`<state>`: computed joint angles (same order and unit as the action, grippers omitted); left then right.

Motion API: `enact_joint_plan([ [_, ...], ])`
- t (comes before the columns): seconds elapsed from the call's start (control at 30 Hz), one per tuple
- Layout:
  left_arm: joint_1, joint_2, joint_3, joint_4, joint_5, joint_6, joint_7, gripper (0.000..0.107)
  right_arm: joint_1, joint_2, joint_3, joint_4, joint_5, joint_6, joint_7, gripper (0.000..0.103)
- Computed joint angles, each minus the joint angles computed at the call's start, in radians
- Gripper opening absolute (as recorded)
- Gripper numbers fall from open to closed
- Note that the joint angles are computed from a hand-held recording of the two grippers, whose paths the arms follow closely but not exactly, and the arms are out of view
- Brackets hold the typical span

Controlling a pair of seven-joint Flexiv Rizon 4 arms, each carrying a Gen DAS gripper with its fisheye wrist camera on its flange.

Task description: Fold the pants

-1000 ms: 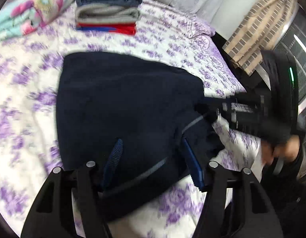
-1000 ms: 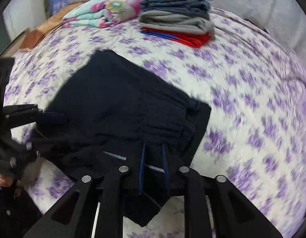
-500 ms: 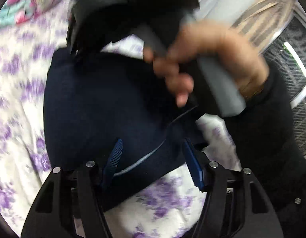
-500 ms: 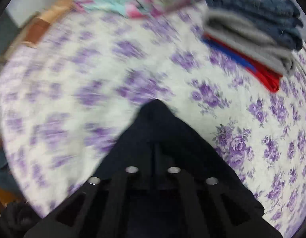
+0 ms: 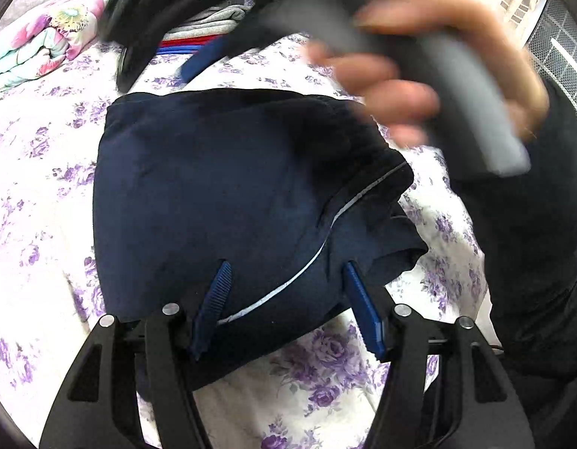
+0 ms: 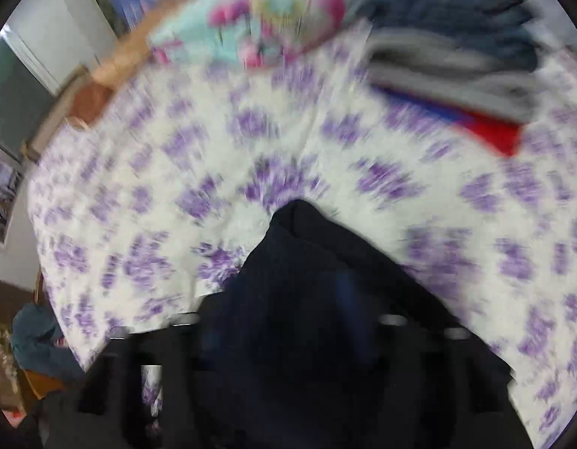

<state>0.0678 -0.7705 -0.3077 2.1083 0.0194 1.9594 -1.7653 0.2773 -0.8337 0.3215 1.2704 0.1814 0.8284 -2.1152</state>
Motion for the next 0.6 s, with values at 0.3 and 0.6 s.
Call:
enact_joint_plan([
  [0.3, -0.039, 0.127, 0.143, 0.171, -0.075, 0.208, -0.135, 0.092, -0.278, 0.170, 0.057, 0.345, 0.309, 0.456, -0.163, 0.097],
  [0.6, 0.268, -0.063, -0.116, 0.049, 0.097, 0.038, -0.246, 0.091, -0.311, 0.067, 0.078, 0.257, 0.296, 0.331, -0.043, 0.097],
])
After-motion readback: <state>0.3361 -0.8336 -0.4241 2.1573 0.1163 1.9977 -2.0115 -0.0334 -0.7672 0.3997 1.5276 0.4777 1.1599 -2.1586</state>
